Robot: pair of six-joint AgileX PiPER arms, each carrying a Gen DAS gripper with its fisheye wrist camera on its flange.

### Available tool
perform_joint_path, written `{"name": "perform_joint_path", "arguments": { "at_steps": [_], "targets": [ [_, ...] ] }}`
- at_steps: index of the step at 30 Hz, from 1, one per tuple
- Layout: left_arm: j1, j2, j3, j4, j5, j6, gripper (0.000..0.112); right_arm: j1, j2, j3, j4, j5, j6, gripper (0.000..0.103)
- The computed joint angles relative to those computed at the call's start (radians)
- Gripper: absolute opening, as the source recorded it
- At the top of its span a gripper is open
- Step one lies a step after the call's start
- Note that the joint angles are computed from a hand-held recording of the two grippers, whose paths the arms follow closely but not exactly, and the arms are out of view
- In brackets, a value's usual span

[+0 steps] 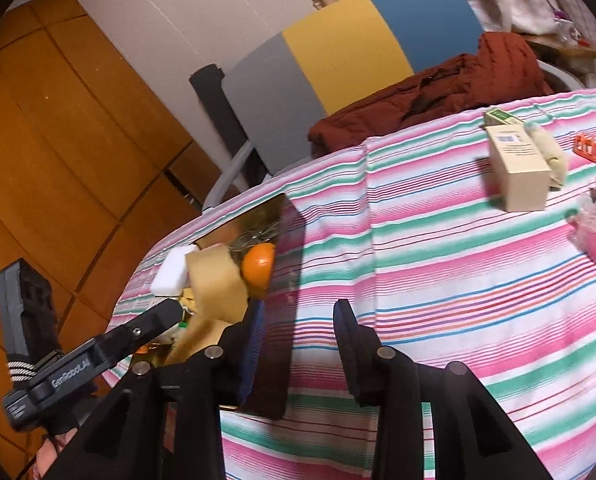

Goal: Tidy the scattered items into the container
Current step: 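Move both open tools back to the pink sock and roller case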

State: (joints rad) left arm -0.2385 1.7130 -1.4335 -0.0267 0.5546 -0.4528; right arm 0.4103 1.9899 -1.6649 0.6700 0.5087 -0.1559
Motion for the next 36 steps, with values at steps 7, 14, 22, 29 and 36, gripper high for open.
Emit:
{"name": "perform_joint_path", "arguments": {
  "at_steps": [7,14,22,29,36],
  "targets": [
    [-0.038,0.025,-0.036,0.022,0.033,-0.017,0.066,0.016,-0.011,-0.009,-0.230,-0.005,0.146,0.037],
    [-0.083,0.055,-0.081,0.041,0.065,-0.024,0.066,0.018,-0.029,0.007,-0.339,-0.019,0.205,0.038],
    [-0.133,0.103,-0.141,0.040,0.111,-0.009,0.066,-0.013,-0.049,0.056,-0.378,-0.034,0.233,0.040],
    [-0.189,0.193,-0.262,0.028,0.187,0.031,0.066,-0.078,-0.066,0.123,-0.362,-0.042,0.206,0.043],
    [-0.257,0.304,-0.384,-0.004,0.260,0.104,0.066,-0.186,-0.087,0.227,-0.396,-0.079,0.192,0.043]
  ]
}}
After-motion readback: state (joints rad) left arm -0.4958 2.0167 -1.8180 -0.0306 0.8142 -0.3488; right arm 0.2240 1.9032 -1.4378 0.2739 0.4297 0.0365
